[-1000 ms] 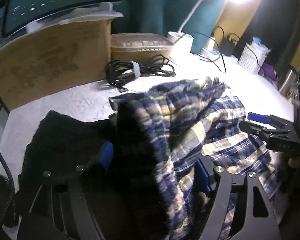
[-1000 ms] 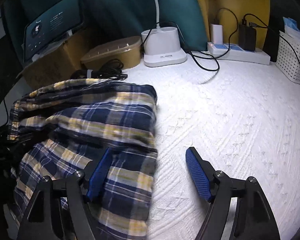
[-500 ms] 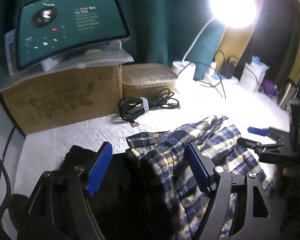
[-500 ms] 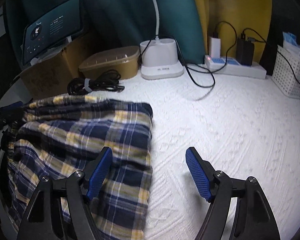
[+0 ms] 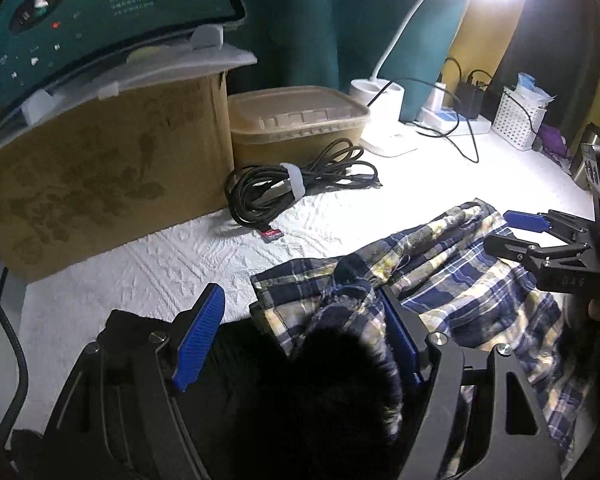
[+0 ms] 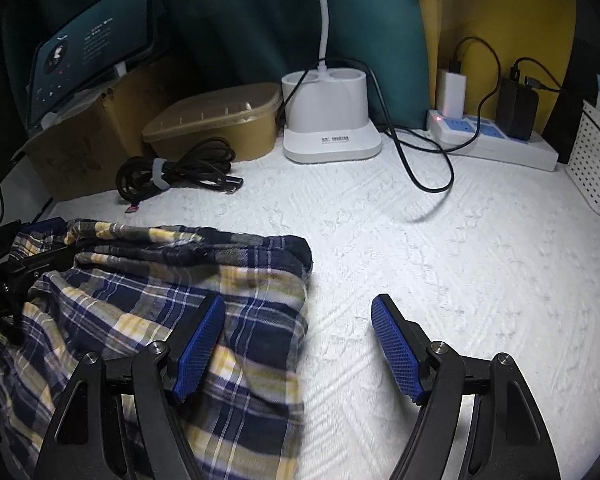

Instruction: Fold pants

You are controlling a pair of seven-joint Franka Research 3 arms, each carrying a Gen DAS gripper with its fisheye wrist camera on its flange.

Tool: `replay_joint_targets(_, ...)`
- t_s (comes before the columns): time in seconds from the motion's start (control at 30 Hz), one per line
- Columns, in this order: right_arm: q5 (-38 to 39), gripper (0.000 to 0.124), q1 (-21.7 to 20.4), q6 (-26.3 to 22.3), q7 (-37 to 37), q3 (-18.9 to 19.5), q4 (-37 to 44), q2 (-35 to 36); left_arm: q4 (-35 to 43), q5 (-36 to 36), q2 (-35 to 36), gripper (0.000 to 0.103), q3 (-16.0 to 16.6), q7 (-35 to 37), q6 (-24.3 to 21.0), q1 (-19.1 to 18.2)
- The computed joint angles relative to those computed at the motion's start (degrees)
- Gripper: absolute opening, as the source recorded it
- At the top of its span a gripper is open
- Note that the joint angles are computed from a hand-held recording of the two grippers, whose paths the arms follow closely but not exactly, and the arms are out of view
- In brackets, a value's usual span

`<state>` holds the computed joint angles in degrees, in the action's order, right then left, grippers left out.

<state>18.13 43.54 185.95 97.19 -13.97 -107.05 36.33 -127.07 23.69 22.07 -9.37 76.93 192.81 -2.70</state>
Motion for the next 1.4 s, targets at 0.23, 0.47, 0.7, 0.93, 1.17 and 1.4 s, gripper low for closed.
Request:
replay_joint_targets(0.23, -0.11, 0.077, -3.72, -0.7, 0.41, 3.33, 1.29, 0.88, 3.27, 2.49, 3.39, 0.076, -7.48, -0.81, -2.28, 8.19)
replay_joint_targets(0.47, 0.96, 0.078, -0.93, -0.09, 2.32, 0.28, 0.09, 0.74, 1.82, 2.63, 2.67, 0.076, -16.57, -2.03, -3.0, 17.3)
replay_joint_targets(0.7, 2.72, 0.078, 4.67, 1.61, 3.46, -4.89, -4.83, -1.63, -4.94, 8.17, -2.1, 0.076, -22.46, -8.43, 2.21, 24.59)
replay_joint_targets(0.93, 5.7, 0.078, 7.58, 3.71, 1.41, -5.57, -8.56, -3.9, -9.31, 20.35, -3.66, 0.076, -29.57, -18.56, 3.84, 33.49)
replay_joint_targets(1.17, 9.02, 0.078, 10.79, 4.28, -2.45, -6.17, -11.14, -5.51, -13.12, 20.18, -6.29, 0.076, -20.64, -20.24, 5.69, 24.47)
replay_joint_targets(1.4, 11.8, 0.078, 15.89, 3.9, -3.7, -9.35, -14.19, -6.28, -16.3, 13.98, -8.53, 0.076, -7.66, -16.75, 7.45, 11.09)
